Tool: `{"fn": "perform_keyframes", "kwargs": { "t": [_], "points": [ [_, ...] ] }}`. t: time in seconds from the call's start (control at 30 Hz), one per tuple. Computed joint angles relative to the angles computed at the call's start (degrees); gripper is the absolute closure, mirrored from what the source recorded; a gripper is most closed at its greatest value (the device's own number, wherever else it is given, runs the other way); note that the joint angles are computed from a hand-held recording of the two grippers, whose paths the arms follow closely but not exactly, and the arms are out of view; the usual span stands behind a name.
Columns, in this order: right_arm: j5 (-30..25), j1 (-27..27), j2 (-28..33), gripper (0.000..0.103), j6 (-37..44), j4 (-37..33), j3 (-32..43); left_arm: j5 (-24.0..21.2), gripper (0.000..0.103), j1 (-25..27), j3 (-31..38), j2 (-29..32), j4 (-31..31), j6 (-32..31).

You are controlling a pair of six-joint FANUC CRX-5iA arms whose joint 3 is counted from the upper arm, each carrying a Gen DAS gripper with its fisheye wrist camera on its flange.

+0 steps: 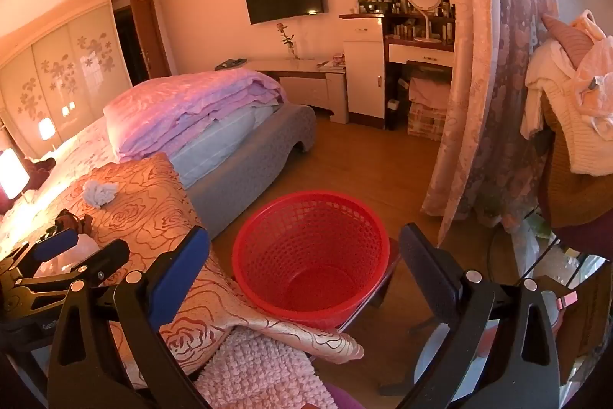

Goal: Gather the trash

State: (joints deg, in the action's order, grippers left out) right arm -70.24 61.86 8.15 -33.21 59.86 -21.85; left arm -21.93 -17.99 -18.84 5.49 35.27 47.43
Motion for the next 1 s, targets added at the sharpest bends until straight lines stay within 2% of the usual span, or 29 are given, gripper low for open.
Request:
{"fn": "perform_keyframes", "kwargs": {
  "t": [1.0],
  "points": [
    [0.3, -0.2, -0.1, 0.007, 0.2, -0.1, 0.0, 0.2, 0.008, 0.0, -0.2, 0.0, 0.3, -0.4]
  ]
}}
